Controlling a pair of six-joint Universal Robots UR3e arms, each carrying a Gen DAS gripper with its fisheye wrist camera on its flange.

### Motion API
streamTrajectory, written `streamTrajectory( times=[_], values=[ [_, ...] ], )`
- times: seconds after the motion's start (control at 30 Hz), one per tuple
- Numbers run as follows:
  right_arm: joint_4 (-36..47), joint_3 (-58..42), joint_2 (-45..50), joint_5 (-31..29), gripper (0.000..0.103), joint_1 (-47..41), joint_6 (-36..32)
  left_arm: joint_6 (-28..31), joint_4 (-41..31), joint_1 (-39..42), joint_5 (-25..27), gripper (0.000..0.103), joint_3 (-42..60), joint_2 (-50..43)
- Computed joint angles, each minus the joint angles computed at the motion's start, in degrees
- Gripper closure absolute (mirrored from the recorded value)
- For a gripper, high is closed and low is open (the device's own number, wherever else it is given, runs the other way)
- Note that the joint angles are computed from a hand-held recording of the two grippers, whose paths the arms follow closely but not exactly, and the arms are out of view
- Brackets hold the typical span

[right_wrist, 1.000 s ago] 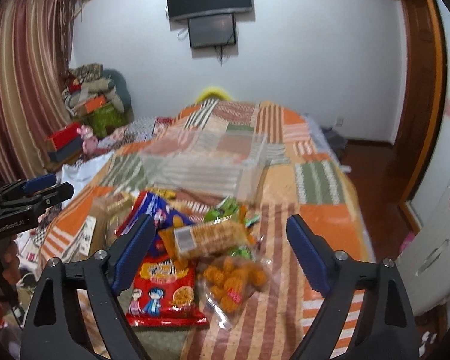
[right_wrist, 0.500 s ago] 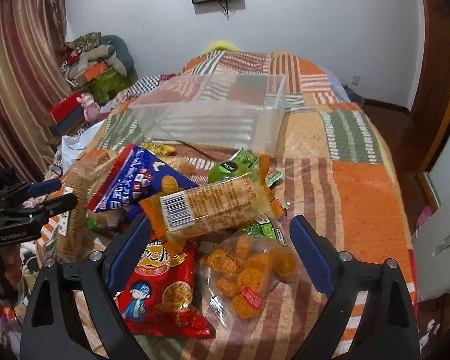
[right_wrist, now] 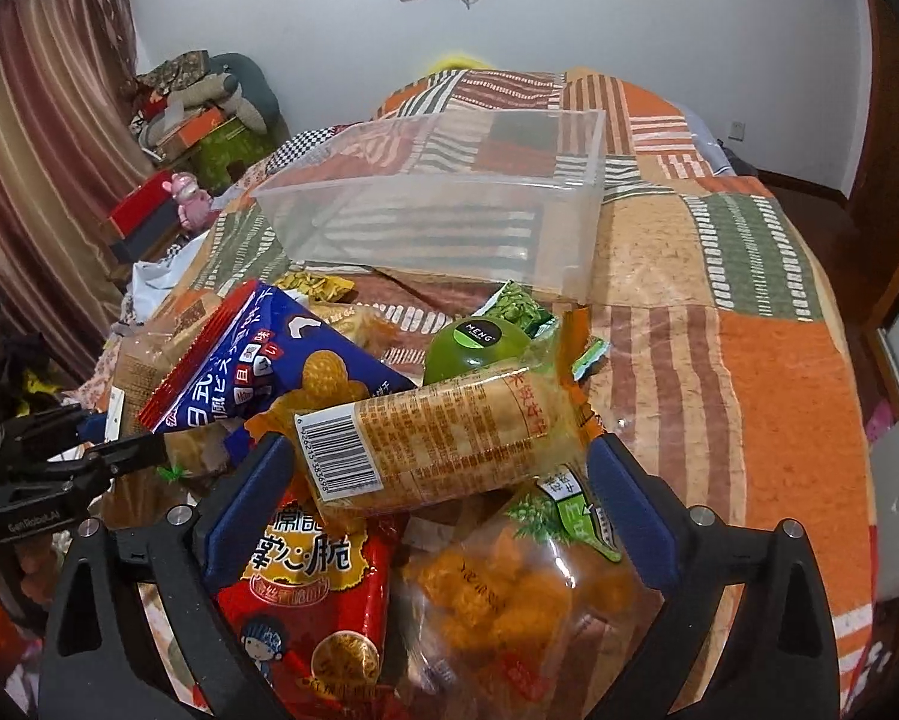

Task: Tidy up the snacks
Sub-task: 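Grasp the cracker tube with the left tool while the right tool grasps the wafer pack, then lift both snacks and drop them into the clear plastic box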

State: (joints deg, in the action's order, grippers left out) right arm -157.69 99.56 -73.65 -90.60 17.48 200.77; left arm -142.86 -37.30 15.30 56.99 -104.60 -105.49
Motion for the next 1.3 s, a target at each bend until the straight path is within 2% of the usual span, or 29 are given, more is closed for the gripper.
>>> streamTrajectory(
  times=[0.13, 0.2, 0.23, 0.27, 0.4, 0.57, 0.83, 0.97, 1.2, 1.3],
  values=[
    [-1.04, 0.41, 0.17, -0.63, 0.008, 0.39, -1.5, -0.47, 1.81, 0.15, -0.34, 0.064, -0.72, -0.03],
    [-0.84, 0.22, 0.17, -1.52, 0.016, 0.78, -2.08, -1.07, 2.76, 0.34, -0.26, 0.066, -1.03, 0.14],
    [-0.97, 0.3, 0.08, -1.89, 0.025, 0.95, -2.33, -1.54, 3.34, 0.44, -0.16, 0.066, -0.89, 0.12],
    [-0.77, 0.06, 0.12, -1.71, 0.03, 0.87, -2.61, -1.76, 3.59, 0.59, -0.18, 0.067, -0.99, 0.33],
    [-0.85, 0.55, -0.6, -1.4, 0.031, 0.58, -2.54, -2.55, 4.08, 1.55, -0.93, 0.068, -1.29, 1.45],
    [-1.45, 1.12, -1.79, -4.62, 0.031, 1.73, -2.77, -3.06, 5.28, 2.7, -1.76, 0.068, -2.7, 3.51],
    [-1.77, 1.05, -5.08, -6.31, 0.031, 1.56, -2.85, -5.19, 6.51, 3.16, -3.59, 0.069, -0.54, 5.3],
    [-2.23, -0.4, -5.12, -7.14, 0.031, 1.61, -2.87, -6.08, 4.16, 3.03, -5.89, 0.069, 3.68, 4.55],
    [-2.35, -5.67, -2.23, -8.61, 0.031, 1.93, -3.21, -9.87, 6.67, 1.09, -6.06, 0.069, 10.89, 2.03],
    [-2.27, -8.93, -0.02, -9.09, 0.031, 1.65, -3.72, -11.52, 4.87, 0.54, -7.12, 0.069, 16.0, -0.21]
  ],
)
